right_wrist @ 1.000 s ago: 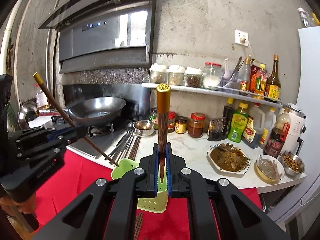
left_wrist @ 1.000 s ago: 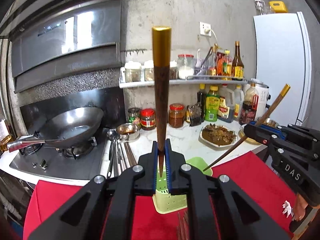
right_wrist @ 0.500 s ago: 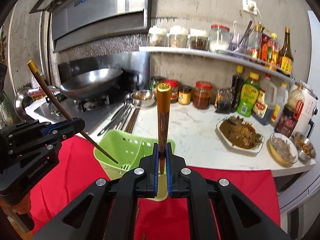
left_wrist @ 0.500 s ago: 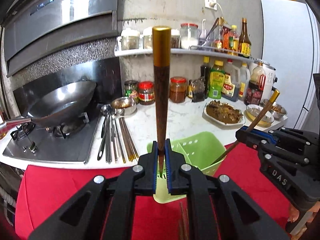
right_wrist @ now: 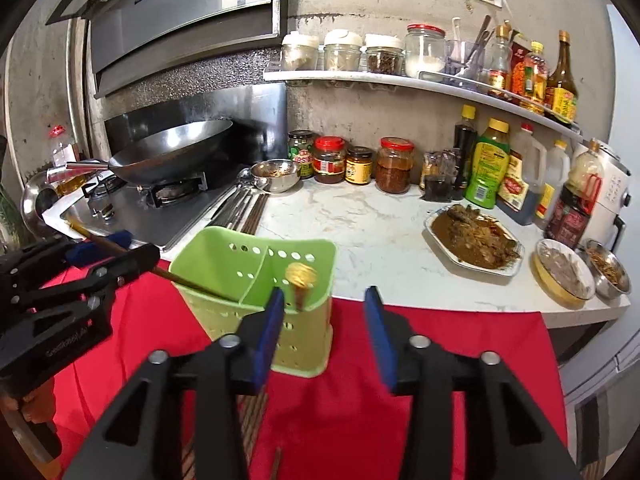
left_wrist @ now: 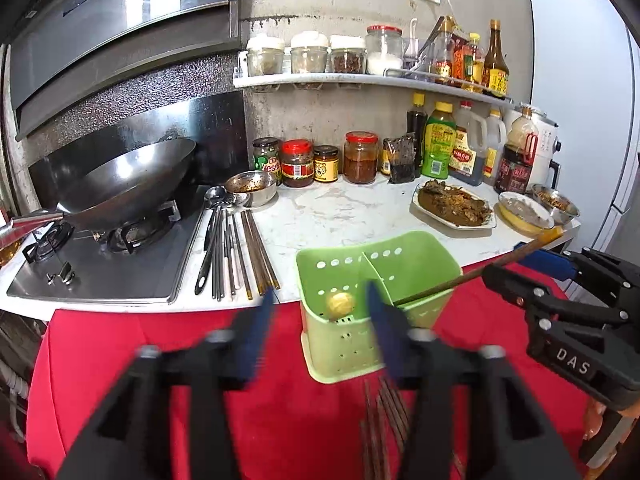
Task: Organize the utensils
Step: 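Open the left tool over the green holder while the right tool opens too, then lower the left tool onto another chopstick while the right tool grasps one too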
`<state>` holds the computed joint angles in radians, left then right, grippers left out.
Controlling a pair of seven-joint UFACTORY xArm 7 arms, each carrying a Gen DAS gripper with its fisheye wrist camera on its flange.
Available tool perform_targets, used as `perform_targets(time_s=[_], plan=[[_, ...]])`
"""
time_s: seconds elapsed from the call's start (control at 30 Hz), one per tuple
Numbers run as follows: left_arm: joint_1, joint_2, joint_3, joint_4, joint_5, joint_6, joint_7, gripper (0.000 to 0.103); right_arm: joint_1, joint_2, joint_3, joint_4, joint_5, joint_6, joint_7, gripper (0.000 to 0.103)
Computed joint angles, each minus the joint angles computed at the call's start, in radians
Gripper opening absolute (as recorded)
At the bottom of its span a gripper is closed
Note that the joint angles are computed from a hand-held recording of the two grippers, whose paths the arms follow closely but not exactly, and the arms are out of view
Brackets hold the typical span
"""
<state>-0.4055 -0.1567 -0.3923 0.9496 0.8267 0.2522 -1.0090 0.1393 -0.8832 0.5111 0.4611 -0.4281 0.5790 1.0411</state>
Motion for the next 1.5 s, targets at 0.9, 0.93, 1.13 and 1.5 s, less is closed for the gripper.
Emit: perform_targets(time_s=[0.9,0.93,1.13,1.5], plan=[[-0.417,-0.758,-0.067,-0.762,-0.63,0.208,0.162,0.044,0.593,-0.114,0.441,-0.004,0.268,0.554,0.56,0.04],[-0.427,-0.766,-0.072,-0.772,-0.64,0.205,0.16,0.042,0.601,-0.095,0.453,0.0,0.268,0.558,0.588,0.038],[-0.491,-0.77,-0.089,-0.815,-0.682,0.155,0.129,0.033,0.655,0.001,0.48,-0.007,0.26,0.523,0.741,0.036],[-0.47,-0.679,-0.139,-0.795,-0.65,0.104,0.086,0.022,0.765,0.122,0.418,-0.034,0.163,0.491,0.909,0.031]])
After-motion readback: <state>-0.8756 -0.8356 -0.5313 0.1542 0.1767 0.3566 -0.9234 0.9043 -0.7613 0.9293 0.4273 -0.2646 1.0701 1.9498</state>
